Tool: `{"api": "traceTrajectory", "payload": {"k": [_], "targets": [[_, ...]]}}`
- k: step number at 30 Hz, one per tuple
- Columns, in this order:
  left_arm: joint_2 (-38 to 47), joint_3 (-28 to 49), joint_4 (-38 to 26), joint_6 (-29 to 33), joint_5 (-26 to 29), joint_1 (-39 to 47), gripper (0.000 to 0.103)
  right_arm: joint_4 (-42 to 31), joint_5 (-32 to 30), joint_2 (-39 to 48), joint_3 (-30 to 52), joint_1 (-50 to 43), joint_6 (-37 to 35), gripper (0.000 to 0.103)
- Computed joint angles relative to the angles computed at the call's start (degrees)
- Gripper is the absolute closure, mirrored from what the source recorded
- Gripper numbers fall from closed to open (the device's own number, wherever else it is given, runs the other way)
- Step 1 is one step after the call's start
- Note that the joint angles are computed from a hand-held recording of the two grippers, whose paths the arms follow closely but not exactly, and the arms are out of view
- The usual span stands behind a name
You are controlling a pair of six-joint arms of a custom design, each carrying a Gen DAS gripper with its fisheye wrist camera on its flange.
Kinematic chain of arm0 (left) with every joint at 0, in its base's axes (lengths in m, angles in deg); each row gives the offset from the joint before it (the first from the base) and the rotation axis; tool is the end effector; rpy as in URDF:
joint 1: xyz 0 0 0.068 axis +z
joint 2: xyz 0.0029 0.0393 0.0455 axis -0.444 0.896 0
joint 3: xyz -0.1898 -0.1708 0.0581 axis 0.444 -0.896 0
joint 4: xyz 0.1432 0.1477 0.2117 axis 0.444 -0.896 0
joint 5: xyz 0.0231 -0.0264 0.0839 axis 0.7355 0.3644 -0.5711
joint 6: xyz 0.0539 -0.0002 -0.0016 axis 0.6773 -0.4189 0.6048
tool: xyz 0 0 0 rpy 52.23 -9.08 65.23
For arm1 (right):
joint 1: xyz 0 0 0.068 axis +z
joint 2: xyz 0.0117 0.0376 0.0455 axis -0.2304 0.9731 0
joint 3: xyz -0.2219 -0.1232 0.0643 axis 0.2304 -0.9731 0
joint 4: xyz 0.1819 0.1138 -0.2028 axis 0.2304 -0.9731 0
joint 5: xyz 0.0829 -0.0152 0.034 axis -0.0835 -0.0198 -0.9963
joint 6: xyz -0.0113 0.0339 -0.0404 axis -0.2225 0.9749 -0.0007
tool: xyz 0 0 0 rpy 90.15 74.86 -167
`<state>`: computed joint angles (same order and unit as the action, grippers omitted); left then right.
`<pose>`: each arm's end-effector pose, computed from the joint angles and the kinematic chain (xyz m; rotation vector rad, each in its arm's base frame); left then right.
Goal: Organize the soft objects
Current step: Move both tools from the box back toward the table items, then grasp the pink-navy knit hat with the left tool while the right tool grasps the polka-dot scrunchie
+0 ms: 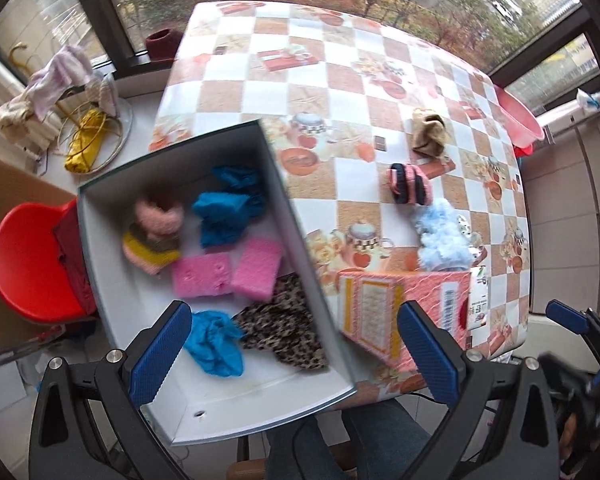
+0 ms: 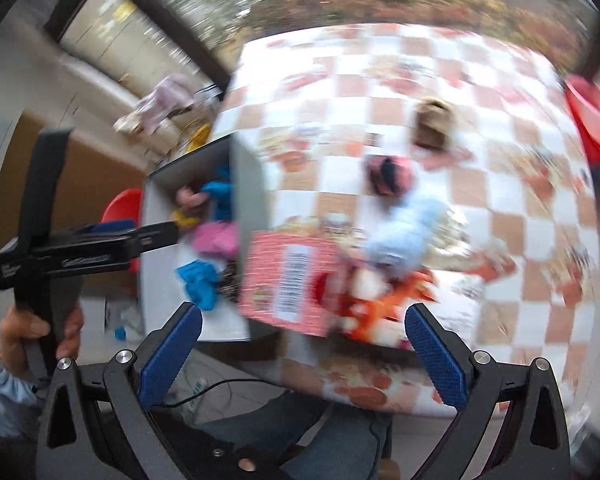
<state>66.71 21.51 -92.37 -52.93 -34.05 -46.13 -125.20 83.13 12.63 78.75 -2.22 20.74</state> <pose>0.2594 -0.0989 0.2657 0.6448 2.9505 -0.2490 0.1085 0.0254 0.2351 0.4366 2.6992 0.3692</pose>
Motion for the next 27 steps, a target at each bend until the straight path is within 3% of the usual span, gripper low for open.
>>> {"api": "traceTrajectory", "payload": {"k": [3, 7, 12, 20, 27], "targets": [[2.99, 2.16, 0.58, -2.53, -0.82, -4.5, 0.0, -3.94, -7.34, -1.51, -1.71, -20.62, -13.24, 0.001], [8.55, 6.5, 0.98, -5.62, -1.41, -10.07, 0.0, -6.61, -14.89, 2.89, -3.74, -47.23, -32.59, 0.001], [20.78, 16.45, -0.26, -8.26, -1.8, -16.58, 0.0, -2.86, -16.76, 14.12, -6.16, -65.18, -45.77, 0.001], [45.2, 38.73, -7.23, -12.68, -0.76, -22.26, 0.0, 9.42, -14.33, 33.03, -6.29, -71.38, -49.02, 0.001], [62.62, 54.85, -13.33, -17.25, 0.01, -23.67, 0.0, 19.71, -13.29, 49.82, -2.29, -67.01, -43.55, 0.001]]}}
